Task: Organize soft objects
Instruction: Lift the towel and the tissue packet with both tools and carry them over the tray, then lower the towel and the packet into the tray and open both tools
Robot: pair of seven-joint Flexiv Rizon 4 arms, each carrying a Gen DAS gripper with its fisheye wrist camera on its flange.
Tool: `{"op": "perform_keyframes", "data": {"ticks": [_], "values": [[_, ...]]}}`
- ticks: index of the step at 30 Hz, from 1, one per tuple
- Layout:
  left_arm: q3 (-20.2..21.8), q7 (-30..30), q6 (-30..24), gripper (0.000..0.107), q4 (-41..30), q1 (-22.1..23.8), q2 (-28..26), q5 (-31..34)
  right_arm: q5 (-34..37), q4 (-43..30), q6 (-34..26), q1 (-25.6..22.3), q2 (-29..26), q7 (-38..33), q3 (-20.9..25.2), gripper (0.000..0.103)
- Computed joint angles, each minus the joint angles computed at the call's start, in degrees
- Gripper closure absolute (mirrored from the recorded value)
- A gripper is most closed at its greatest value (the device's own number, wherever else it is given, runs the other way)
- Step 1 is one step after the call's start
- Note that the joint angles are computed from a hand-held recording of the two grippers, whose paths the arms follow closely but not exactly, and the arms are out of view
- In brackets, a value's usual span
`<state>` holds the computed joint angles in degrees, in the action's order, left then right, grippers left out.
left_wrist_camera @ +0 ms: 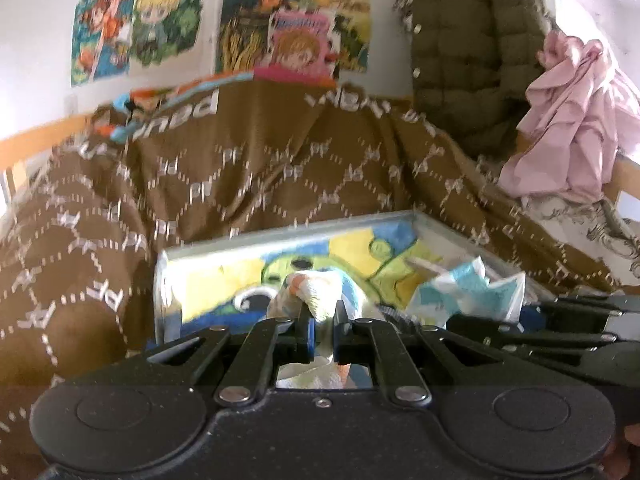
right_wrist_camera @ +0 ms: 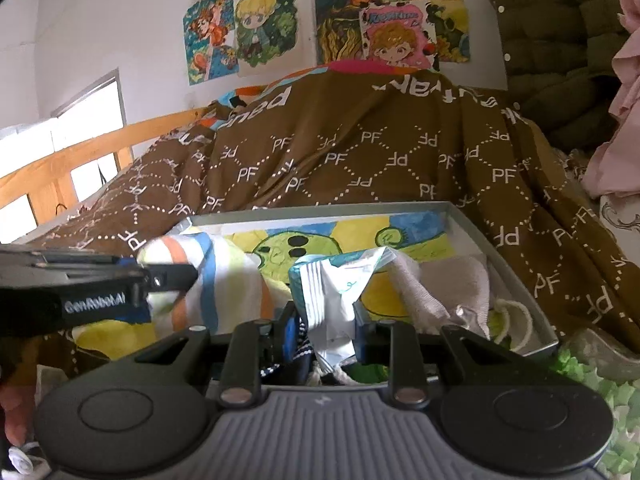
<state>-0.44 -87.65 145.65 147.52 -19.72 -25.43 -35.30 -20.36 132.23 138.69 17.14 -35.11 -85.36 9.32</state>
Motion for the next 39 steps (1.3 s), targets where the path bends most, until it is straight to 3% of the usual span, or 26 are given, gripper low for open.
{"op": "perform_keyframes", "data": {"ticks": [5,18,26,30,32,35,39], "values": [[-0.22,-1.55,-4.75,0.099,0.41,1.83,0.48,1.89,1.14,-0.70,-0.78,1.14,-0.43,-0.94,-0.27,0.073],[1.00,-2.01,-9.37,0.096,-0.42,1.71,0.07,4.41,1.24,-3.30,-3.65,1.55,-1.81,1.64,0.13,0.072],[1.74,0.73,-10.16,0.092,-1.14,-1.26,-0.36,-0.64,0.63,-3.30,-4.87,1.22,-1.59,2.08,0.13,0.070],[1.86,4.08,-10.65,0.091,-1.70,-3.78,-0.45,-5.69,0.23,-3.02,-5.24,0.85,-1.05,2.13,0.23,0.062],[1.62,4.78,-10.83,0.088,-1.69,-4.37,-0.20,-7.62,-0.08,-2.88,-5.23,0.49,-0.86,2.24,0.27,0.060],[0.95,2.93,-10.28,0.073,-1.09,-4.25,0.05,-8.69,-0.05,-2.36,-5.38,0.34,-0.17,2.02,0.11,0.057],[0.37,-0.11,-9.16,0.053,0.19,-5.15,0.51,-11.66,1.01,-0.80,-4.42,0.27,1.56,0.81,-0.31,0.045]]}}
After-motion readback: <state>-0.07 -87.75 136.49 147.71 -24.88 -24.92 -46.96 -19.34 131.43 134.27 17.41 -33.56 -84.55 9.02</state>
